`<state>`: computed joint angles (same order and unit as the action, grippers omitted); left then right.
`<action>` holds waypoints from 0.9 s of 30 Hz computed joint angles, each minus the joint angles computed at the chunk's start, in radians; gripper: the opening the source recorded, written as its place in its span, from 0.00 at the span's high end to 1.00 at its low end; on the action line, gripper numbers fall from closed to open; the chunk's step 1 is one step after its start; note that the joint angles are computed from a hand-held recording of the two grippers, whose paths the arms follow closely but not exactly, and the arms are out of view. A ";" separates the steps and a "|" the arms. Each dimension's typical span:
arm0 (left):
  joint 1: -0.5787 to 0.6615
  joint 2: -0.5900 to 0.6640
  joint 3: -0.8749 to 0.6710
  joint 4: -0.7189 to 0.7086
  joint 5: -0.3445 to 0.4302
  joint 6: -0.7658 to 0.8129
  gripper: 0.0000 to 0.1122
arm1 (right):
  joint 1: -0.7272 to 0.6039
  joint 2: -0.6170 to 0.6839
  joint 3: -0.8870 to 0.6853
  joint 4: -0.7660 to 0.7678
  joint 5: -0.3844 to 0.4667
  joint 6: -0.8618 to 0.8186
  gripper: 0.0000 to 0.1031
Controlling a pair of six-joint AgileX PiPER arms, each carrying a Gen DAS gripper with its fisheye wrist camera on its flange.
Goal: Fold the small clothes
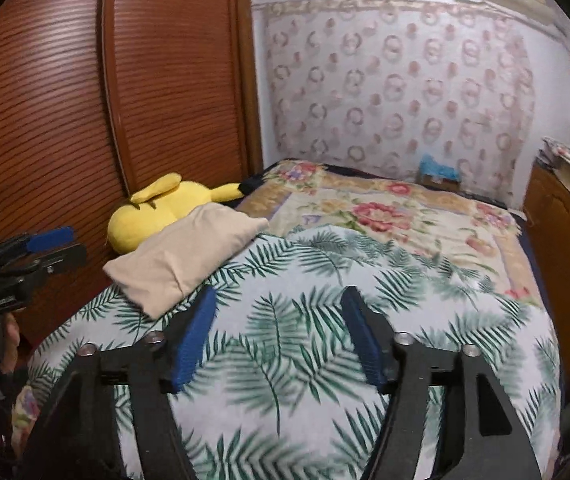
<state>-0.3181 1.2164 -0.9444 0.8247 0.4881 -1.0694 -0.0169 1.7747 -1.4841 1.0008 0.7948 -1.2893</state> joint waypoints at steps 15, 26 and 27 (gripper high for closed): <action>-0.337 0.035 -0.158 0.170 0.265 -0.185 0.44 | -0.302 -0.277 0.234 0.187 0.050 -0.112 0.22; -0.414 0.056 -0.190 0.199 0.354 -0.213 0.44 | -0.349 -0.322 0.283 0.212 0.067 -0.142 0.22; -0.414 0.057 -0.190 0.200 0.353 -0.216 0.44 | -0.348 -0.317 0.281 0.217 0.068 -0.149 0.22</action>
<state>-0.7324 1.2730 -1.1344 1.0248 0.8410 -1.2853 -0.3647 1.4580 -1.2033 1.2176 0.8630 -1.4386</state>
